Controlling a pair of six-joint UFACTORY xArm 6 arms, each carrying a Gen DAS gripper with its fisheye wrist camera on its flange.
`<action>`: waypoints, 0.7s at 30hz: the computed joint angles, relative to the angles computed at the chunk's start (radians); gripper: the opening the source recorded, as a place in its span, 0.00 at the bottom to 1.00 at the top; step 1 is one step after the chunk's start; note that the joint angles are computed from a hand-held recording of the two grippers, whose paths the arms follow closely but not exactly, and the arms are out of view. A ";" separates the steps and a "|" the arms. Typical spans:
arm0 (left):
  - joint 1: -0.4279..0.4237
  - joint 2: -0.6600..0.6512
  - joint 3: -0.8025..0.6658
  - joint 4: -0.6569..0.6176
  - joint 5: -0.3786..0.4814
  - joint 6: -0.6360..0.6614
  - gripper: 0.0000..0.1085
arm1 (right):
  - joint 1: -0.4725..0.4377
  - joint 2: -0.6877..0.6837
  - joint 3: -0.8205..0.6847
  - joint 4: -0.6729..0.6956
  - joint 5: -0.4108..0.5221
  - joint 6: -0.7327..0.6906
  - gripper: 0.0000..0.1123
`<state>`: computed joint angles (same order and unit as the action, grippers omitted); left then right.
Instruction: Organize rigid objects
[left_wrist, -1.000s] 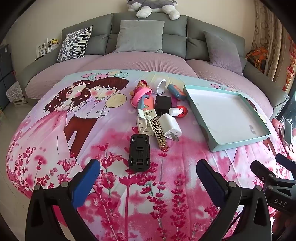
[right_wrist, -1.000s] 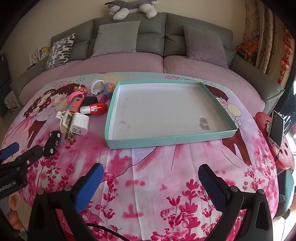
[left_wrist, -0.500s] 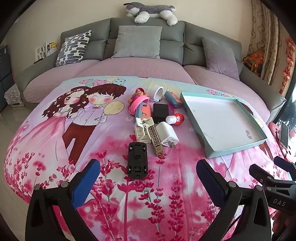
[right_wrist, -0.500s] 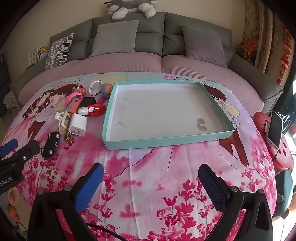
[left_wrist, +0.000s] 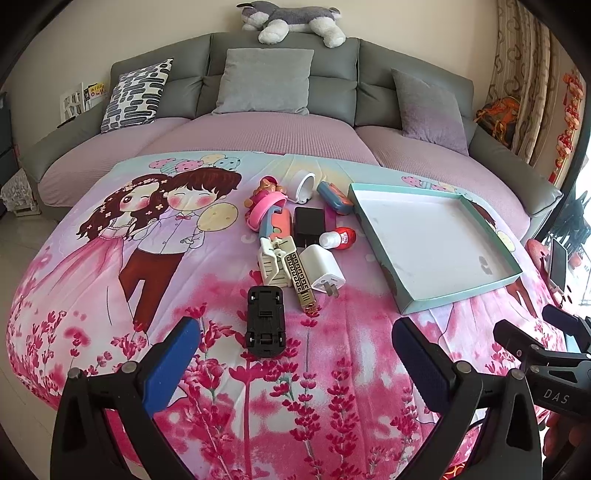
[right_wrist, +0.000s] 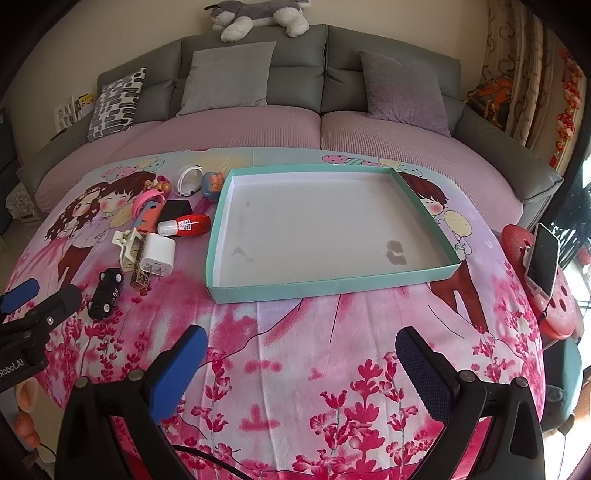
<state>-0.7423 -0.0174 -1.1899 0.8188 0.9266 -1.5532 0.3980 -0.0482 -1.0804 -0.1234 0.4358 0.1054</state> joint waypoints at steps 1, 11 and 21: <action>0.001 -0.001 -0.001 -0.006 0.000 0.004 0.95 | 0.000 -0.001 -0.003 0.002 0.004 -0.001 0.92; 0.012 -0.016 0.010 -0.037 -0.026 0.012 0.95 | 0.000 -0.009 -0.017 0.018 0.029 -0.013 0.92; 0.021 -0.015 -0.007 -0.067 -0.027 0.048 0.95 | 0.002 -0.013 -0.029 0.029 0.037 -0.027 0.92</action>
<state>-0.7214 -0.0327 -1.1968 0.7522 0.8999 -1.5055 0.3998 -0.0614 -1.1093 -0.0948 0.4724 0.0780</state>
